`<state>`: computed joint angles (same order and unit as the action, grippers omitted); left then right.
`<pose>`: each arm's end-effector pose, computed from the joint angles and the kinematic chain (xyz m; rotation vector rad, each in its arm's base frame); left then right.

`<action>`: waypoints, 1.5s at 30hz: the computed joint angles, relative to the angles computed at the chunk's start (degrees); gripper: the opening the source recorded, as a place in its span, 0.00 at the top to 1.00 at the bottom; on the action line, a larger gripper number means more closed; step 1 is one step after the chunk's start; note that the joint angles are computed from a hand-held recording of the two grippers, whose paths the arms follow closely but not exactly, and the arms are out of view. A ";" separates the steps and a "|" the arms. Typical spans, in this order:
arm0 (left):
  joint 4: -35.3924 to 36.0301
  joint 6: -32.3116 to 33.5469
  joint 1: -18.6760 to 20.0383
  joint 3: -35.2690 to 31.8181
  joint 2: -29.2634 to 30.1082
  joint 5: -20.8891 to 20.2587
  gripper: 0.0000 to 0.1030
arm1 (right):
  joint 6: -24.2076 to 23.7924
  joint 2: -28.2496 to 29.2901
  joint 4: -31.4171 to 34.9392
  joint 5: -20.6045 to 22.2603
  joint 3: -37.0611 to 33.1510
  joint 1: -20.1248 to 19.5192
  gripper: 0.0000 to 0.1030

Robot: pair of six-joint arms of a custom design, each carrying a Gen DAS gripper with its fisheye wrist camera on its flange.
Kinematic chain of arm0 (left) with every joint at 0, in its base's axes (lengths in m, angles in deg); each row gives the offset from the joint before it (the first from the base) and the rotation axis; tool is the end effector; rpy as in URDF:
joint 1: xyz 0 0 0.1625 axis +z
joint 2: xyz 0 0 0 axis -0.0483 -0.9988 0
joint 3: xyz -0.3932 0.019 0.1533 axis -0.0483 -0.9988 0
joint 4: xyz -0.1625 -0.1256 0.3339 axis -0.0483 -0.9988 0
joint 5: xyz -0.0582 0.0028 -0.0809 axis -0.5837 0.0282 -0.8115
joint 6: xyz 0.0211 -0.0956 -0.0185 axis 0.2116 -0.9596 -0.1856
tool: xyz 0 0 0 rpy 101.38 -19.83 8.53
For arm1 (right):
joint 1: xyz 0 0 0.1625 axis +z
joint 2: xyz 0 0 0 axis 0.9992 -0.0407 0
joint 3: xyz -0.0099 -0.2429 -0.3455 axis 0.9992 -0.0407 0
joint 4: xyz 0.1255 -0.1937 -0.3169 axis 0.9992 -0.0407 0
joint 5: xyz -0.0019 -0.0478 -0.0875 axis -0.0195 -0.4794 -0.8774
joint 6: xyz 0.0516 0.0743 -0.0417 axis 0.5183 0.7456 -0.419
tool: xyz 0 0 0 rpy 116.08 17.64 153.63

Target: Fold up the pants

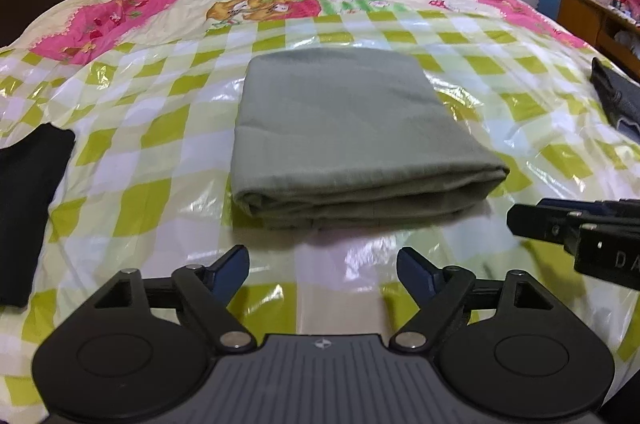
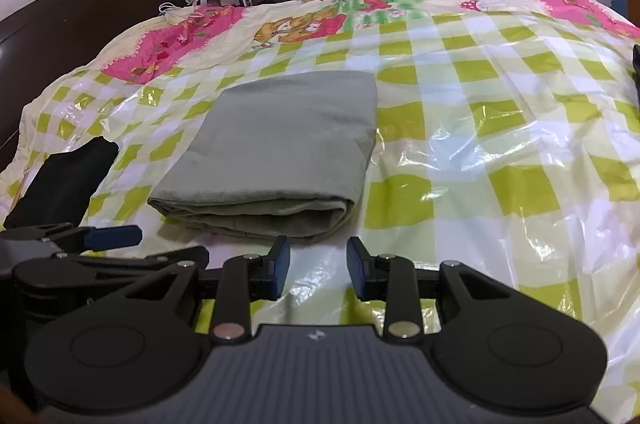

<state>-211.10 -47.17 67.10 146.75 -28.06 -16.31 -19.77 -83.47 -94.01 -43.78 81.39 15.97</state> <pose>-0.0689 -0.6400 0.2025 0.2365 2.1545 -0.9059 0.2720 -0.6621 0.0325 0.7824 -2.6094 0.8159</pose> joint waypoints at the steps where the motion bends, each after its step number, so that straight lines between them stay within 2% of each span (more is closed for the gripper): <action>1: -0.47 0.01 -0.10 0.35 0.01 0.23 0.10 | -0.05 -0.06 -0.16 0.11 0.17 -0.04 0.69; 4: -2.94 0.86 -0.53 1.05 0.17 1.09 0.06 | -0.06 -0.32 -0.48 0.51 0.84 -0.25 0.69; 6: -3.91 0.85 -0.79 1.31 0.24 1.77 0.00 | -0.12 -0.42 -0.61 0.43 1.23 -0.33 0.69; 23: -4.94 -0.98 -0.72 2.81 -0.31 1.83 0.00 | -0.07 -0.60 0.06 -1.43 2.53 -0.37 0.68; 45: -3.93 -2.09 -0.13 3.29 -0.92 -0.40 0.00 | -0.58 -0.23 -0.28 -2.67 2.32 -0.31 0.64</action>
